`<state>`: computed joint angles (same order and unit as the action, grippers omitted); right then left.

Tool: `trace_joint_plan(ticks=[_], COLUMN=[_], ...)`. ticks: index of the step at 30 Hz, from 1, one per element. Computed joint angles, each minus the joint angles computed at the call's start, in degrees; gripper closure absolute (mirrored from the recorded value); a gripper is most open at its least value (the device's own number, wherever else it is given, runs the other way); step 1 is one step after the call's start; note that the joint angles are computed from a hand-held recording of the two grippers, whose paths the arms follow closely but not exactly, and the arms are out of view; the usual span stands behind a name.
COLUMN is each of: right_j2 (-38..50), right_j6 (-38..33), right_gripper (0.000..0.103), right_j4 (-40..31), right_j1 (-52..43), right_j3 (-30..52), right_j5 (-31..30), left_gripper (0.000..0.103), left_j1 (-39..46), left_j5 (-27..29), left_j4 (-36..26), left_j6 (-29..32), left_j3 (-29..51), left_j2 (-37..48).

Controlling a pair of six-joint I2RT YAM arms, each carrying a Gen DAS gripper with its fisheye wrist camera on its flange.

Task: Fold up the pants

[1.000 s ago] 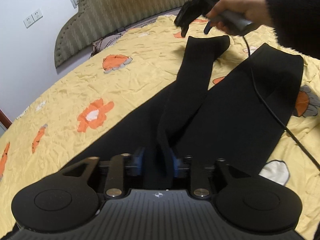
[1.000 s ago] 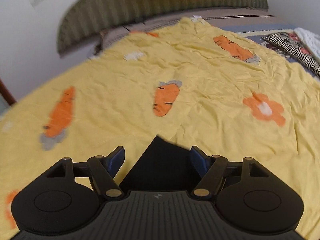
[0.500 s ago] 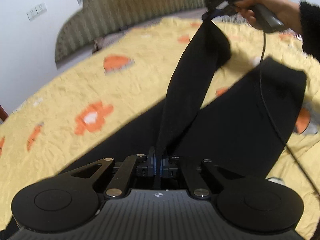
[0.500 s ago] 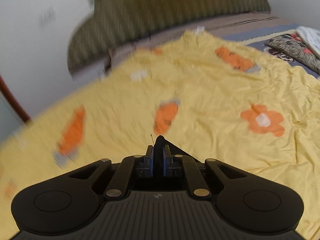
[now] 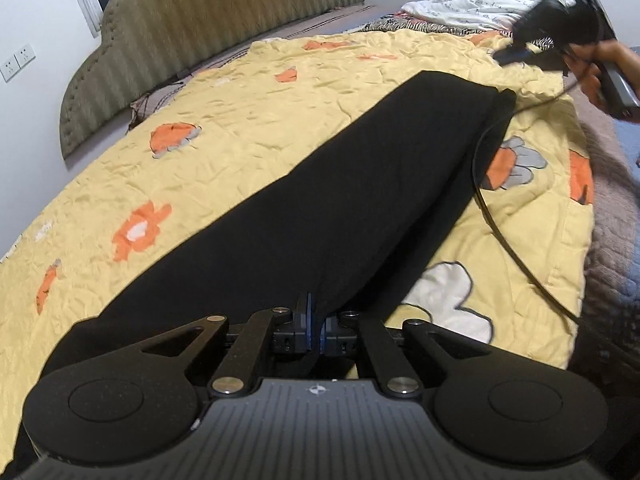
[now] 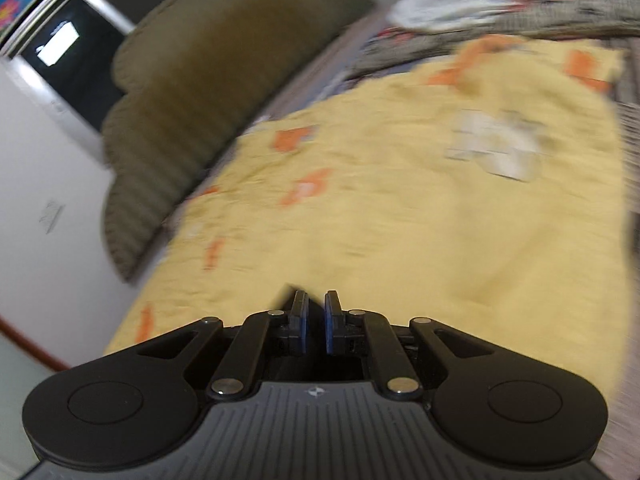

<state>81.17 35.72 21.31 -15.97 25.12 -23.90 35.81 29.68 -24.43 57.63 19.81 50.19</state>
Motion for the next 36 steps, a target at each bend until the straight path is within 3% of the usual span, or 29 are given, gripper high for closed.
trace_joint_plan(ticks=[4,7,11,14,20,23,29,31,33,34,36], right_j2=[-2.6,-1.8,2.9,5.3,12.3,10.2,-1.0,-3.4,-2.3,-0.5,1.4], right_j6=[-3.5,-2.0,2.0,4.6,10.3,10.4,6.9,4.1,2.1,2.5,4.7], right_gripper=[0.093,0.091,0.064,0.060,0.062,0.097,0.098,0.098,0.097,0.097,0.096], right_j4=[-3.9,-5.6,-8.4,-5.5,3.1,3.9,2.1,-0.4,-2.1,-2.7,-3.6], right_j1=[-3.0,-3.5,-2.2,-2.3,1.2,2.4,-1.5,-2.3,-1.6,-1.2,-1.0], right_j3=[-2.6,-1.4,2.3,0.9,1.7,0.9,-6.2,-7.2,-6.6,-5.7,-4.9], right_j5=[-2.8,-7.7,-8.9,-11.3,-8.2,-4.5,-3.9,-3.5,-1.8,-1.2,-0.5], left_gripper=[0.098,0.098,0.097,0.097,0.096,0.096,0.096,0.091,0.088,0.082,0.078], left_j1=[0.2,-1.8,-2.7,-3.3,-4.3,-3.0,0.8,0.2,-1.0,-1.2,0.8], left_j5=[-0.5,-2.6,-3.5,-4.0,-5.2,-4.0,-0.9,-1.9,-3.5,-3.9,-2.0], left_j4=[0.6,2.0,2.3,2.2,1.9,0.5,-4.9,-3.8,-2.1,-2.3,-4.7], left_j6=[1.2,-1.3,-4.4,-5.1,-5.5,-5.1,0.7,1.9,1.3,1.3,2.9], left_j3=[-0.6,-1.1,-0.6,-0.7,-0.7,0.2,1.7,0.6,0.3,0.7,1.7], left_j2=[0.1,-0.3,-0.5,-0.9,-2.0,-1.7,-2.0,-2.0,0.5,1.7,2.1])
